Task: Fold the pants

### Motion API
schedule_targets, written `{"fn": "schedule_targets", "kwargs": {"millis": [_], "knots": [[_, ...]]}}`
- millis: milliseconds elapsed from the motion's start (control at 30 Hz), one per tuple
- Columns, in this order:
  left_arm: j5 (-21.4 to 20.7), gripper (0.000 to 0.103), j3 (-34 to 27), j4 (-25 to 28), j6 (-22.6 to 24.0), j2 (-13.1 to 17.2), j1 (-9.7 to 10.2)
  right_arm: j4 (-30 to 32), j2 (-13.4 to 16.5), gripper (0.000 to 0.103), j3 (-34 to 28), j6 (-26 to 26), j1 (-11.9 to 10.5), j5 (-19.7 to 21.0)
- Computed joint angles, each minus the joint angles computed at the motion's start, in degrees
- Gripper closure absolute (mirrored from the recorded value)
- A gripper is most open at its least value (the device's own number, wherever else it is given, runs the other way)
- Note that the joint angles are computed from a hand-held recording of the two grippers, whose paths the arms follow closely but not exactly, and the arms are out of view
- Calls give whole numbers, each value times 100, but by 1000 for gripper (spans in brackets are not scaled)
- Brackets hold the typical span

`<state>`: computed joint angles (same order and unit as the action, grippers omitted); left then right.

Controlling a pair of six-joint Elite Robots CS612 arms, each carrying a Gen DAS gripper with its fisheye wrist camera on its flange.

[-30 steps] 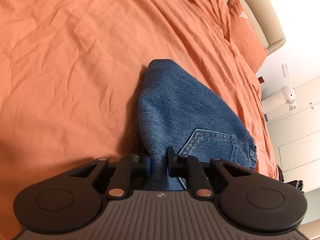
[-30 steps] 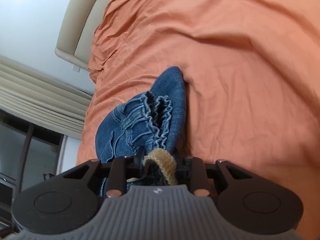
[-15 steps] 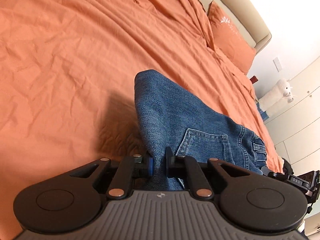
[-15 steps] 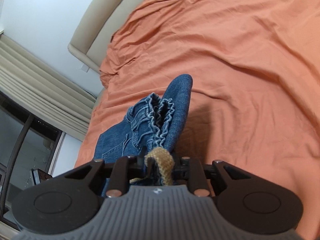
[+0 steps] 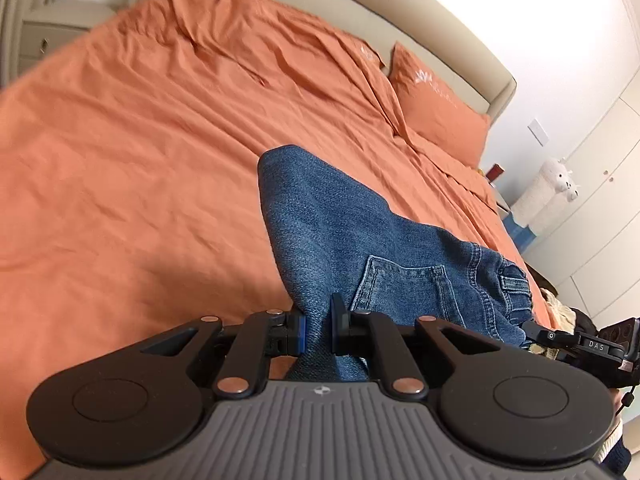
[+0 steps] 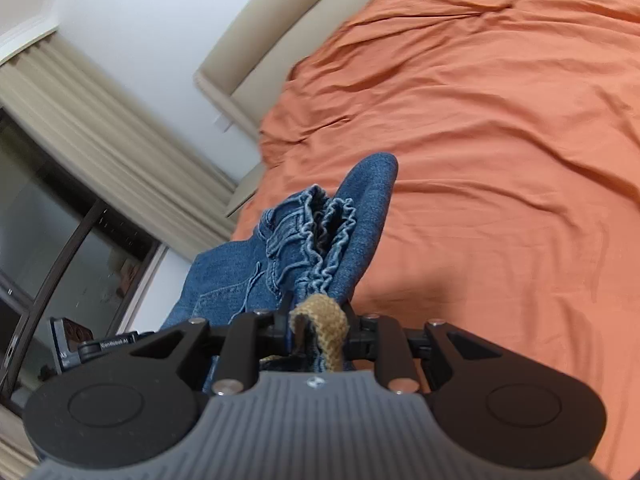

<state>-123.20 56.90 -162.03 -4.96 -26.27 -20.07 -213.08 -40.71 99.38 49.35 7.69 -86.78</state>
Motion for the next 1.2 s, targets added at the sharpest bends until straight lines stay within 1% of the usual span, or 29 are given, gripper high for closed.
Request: {"fn": "schedule_targets", "kwargs": {"millis": [133,267,367,467,600,700,800,900,1067,1200], "knots": [[235,92,188,-35,111,-216,136,259,75,87,-387,-116,134,143],[624,92,265,-12,245,-358,244,551,281,87,-944,-239,268,310],[905,92,184,0,295,-361,309,767,508,87,-1429,-251,349,429],[1062,92,-30,106,330,-248,370,1012,759,87,-1931,-230,417,480],[1072,92,-479,346,324,62,463,1307,1071,87,-2502,-255,483,412],[980,92,-934,567,292,385,517,1493,1262,87,-2787,-267,495,358],[880,92,-1489,911,268,751,559,1733,1467,87,-3079,-196,473,349],[816,92,-2175,1327,302,1175,574,1948,1634,87,-3274,-147,432,385],[729,93,-3320,1985,369,1890,584,2361,1900,87,-3593,-220,376,416],[849,93,-4091,2452,475,2361,572,2594,2088,87,-3764,-201,316,518]]}}
